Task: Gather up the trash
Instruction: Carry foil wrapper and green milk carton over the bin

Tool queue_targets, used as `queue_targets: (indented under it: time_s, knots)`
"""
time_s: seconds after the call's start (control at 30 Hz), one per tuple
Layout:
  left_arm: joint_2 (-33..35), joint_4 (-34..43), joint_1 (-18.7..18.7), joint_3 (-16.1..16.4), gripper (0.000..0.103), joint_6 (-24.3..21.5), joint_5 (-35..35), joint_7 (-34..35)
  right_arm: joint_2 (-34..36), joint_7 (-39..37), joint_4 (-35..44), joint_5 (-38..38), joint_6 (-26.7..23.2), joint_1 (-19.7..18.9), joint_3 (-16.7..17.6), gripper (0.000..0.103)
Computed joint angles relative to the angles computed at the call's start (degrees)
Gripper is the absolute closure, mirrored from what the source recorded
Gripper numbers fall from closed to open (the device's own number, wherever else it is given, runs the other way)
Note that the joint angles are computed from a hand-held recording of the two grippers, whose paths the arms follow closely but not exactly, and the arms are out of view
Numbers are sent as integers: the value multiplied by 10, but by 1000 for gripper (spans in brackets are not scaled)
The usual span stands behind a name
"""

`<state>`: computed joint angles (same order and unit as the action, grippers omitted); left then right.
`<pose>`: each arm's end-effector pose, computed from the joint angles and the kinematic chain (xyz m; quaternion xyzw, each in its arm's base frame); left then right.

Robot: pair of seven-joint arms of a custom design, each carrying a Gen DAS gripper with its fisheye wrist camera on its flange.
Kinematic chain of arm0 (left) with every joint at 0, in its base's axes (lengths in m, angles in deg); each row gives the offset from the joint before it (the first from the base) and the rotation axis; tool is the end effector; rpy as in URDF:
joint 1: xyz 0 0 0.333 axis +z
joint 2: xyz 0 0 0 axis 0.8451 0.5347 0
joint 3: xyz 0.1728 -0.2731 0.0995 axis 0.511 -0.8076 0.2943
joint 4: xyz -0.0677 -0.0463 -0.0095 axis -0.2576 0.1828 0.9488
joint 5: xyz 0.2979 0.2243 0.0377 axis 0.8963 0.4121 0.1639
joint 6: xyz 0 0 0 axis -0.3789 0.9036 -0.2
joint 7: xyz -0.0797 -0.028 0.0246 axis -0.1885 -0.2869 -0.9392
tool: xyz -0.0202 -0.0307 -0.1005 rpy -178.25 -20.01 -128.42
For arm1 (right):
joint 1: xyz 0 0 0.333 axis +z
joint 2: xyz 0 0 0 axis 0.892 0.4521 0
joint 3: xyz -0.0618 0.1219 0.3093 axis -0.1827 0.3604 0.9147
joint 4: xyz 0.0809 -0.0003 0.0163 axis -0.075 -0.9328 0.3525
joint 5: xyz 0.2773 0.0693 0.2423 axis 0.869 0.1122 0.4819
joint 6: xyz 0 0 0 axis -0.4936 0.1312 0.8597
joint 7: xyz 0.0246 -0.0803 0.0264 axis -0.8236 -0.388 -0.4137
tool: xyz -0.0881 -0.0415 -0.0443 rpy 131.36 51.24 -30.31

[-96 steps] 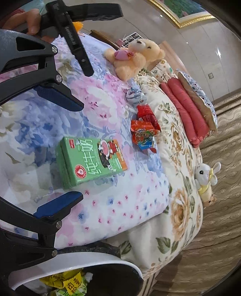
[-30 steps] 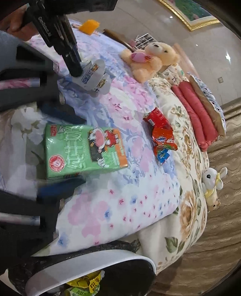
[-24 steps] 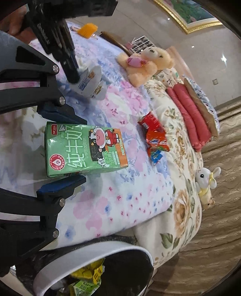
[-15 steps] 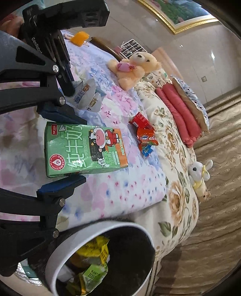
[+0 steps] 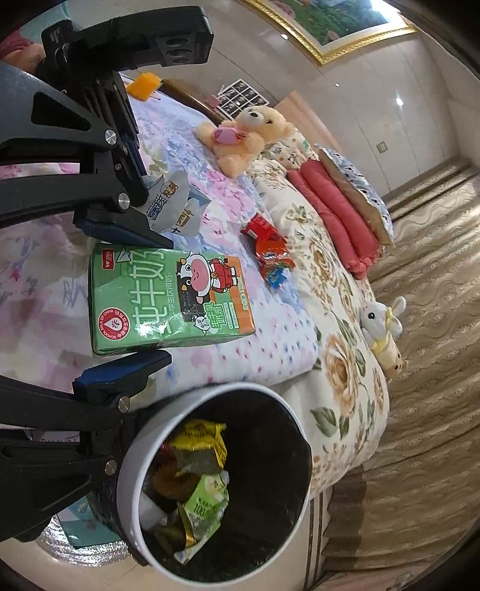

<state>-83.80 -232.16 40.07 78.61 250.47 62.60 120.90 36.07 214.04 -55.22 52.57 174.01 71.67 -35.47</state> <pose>0.4239 -0.1306 0.4301 -0.6629 0.6436 -0.3417 0.1717 0.4694 0.3508 0.4383 -0.6934 0.5663 -0.0612 0.4413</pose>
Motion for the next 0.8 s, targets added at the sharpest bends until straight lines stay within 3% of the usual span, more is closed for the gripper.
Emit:
queue_targets:
  time_s: [0.27,0.8]
  knots:
    - [9,18,49,-61,90,-6,26,-18,-27,33,-30,-16,20,-4,-22,49]
    - [41,73,51,-91,90,-17,64,-25,-66,91,-66,-50,38,43,-124,49]
